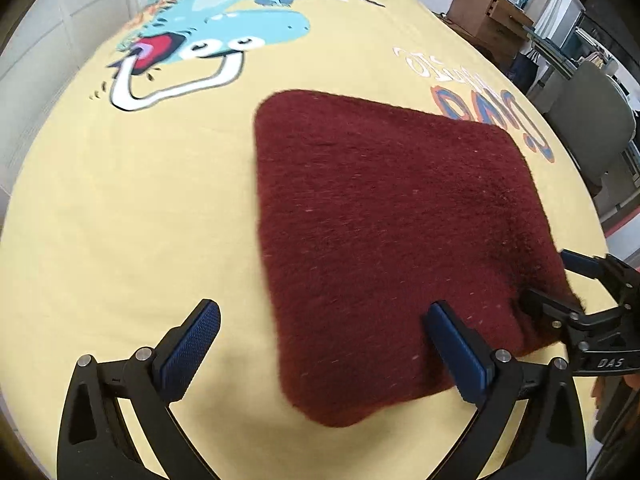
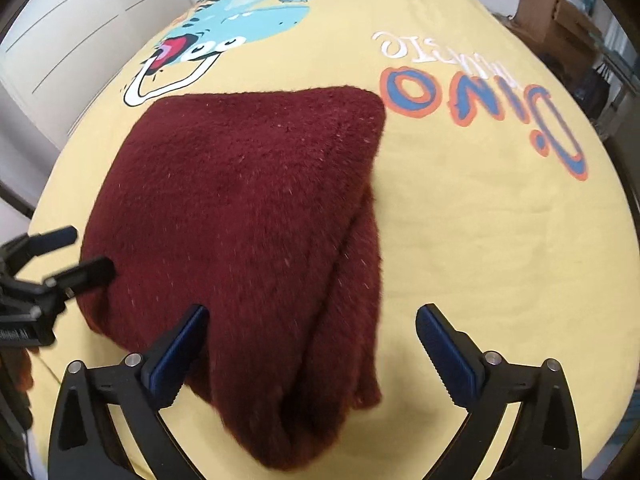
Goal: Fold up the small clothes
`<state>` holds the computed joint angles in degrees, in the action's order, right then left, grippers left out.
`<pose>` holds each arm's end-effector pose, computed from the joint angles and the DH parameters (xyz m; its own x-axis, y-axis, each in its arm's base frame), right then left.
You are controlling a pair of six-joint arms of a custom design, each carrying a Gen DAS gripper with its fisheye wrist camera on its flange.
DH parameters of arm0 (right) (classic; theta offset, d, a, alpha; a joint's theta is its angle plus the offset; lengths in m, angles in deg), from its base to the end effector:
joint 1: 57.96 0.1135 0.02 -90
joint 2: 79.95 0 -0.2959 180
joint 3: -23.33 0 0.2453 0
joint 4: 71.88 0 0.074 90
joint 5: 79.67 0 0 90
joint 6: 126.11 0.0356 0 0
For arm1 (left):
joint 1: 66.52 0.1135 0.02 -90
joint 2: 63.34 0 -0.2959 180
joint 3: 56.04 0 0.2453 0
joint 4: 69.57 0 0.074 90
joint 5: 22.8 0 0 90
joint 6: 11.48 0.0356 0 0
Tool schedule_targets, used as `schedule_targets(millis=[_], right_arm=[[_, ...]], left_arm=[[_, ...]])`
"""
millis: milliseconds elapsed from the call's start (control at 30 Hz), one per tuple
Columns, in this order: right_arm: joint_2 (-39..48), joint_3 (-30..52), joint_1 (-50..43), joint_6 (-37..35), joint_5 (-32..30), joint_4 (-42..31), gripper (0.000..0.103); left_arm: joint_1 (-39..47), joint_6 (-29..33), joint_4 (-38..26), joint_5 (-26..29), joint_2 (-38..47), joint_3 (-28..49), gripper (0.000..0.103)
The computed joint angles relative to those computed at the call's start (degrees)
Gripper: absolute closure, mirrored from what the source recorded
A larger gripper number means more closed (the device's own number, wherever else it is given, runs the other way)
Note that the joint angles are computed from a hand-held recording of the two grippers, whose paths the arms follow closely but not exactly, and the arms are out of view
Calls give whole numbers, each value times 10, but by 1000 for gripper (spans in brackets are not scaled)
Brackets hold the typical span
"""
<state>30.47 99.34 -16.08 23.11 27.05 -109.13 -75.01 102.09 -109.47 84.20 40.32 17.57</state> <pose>0.2746 0.2325 0.1496 -0.8530 0.3403 -0.3956 0.3145 0.9402 0.1306 0.3340 -0.0604 0.1767 -0.7555 0.4994 -0.4241 0.5918 0.7979 -0.1146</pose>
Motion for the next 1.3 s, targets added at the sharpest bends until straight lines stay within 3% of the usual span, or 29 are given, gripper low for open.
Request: schedule_targets(millis=[267, 467, 567, 667, 933, 1300], right_arm=[[-6, -73, 11, 55, 28, 59, 1], [15, -105, 21, 66, 45, 112, 1], [22, -105, 26, 71, 53, 116, 1], [13, -104, 29, 84, 49, 108, 1], [-74, -57, 88, 123, 118, -35, 1], [-139, 40, 213, 271, 215, -314, 1]], left_arm=[[-22, 1, 100, -33, 15, -52, 1], [-11, -4, 175, -17, 27, -98, 0], [-12, -14, 181, -17, 17, -106, 0], [-9, -34, 137, -13, 2, -88, 1], [16, -49, 58, -13, -135, -100, 1], [78, -7, -46, -32, -316, -114, 1]])
